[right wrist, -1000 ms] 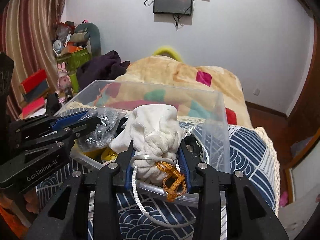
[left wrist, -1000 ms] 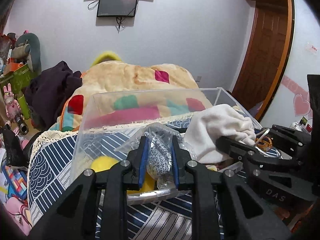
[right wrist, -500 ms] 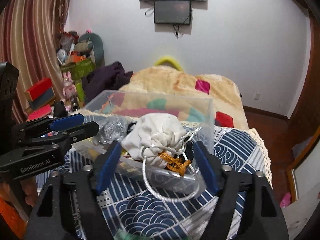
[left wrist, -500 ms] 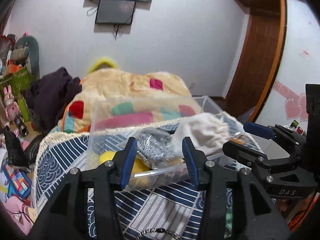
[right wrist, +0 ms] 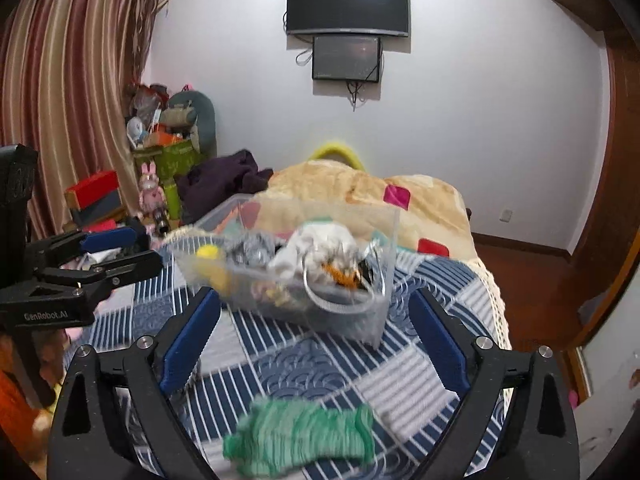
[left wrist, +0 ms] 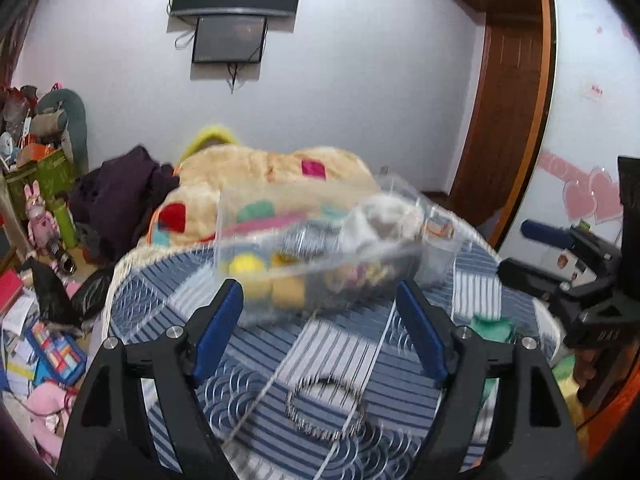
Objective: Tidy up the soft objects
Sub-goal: 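Grasp the beaded bracelet with the left tool while the right tool grasps the green knit glove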
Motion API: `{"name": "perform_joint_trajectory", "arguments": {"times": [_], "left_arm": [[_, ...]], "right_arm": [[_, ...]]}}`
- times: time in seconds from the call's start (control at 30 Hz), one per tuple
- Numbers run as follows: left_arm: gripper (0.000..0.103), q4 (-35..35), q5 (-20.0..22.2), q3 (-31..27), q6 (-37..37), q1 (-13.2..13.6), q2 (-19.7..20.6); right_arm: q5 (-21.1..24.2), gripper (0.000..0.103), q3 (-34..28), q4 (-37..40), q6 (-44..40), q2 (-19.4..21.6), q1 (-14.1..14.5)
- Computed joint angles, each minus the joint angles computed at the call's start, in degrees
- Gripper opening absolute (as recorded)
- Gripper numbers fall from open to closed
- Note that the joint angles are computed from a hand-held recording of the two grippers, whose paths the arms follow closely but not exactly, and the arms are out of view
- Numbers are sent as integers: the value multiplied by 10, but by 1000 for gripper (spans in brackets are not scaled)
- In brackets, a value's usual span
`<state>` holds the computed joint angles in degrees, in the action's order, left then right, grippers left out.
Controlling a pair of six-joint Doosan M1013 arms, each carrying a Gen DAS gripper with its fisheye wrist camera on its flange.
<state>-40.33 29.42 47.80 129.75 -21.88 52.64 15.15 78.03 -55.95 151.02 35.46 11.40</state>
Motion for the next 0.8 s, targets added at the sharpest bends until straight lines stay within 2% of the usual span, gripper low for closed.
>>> {"name": "perform_joint_trajectory", "arguments": {"times": [0.13,0.23,0.47,0.53,0.57,0.6,0.67,0.73,0.77,0.8], "left_arm": [[79,63,35,2,-66,1,9],[78,88,55,4,-90,2,16],[51,123,80,6,-131,0,28],[49,128,64,17,-131,-1,24],[44,131,54,24,-129,-3,21],[41,132,48,30,-125,-4,19],[24,128,41,36,-115,-5,16],[13,123,39,38,-109,-6,15],[10,126,36,39,-112,-6,15],[8,126,36,39,-114,-6,16]], "right_arm": [[17,95,7,71,-66,4,2],[26,95,8,155,-141,12,0],[35,95,15,337,-285,21,-8],[36,94,16,370,-316,22,-9],[36,94,17,376,-321,23,-8],[31,91,20,371,-315,22,-8],[21,80,25,392,-334,20,-9],[13,57,29,394,-338,18,-9],[10,52,30,398,-344,16,-9],[5,42,32,404,-352,15,-9]]}}
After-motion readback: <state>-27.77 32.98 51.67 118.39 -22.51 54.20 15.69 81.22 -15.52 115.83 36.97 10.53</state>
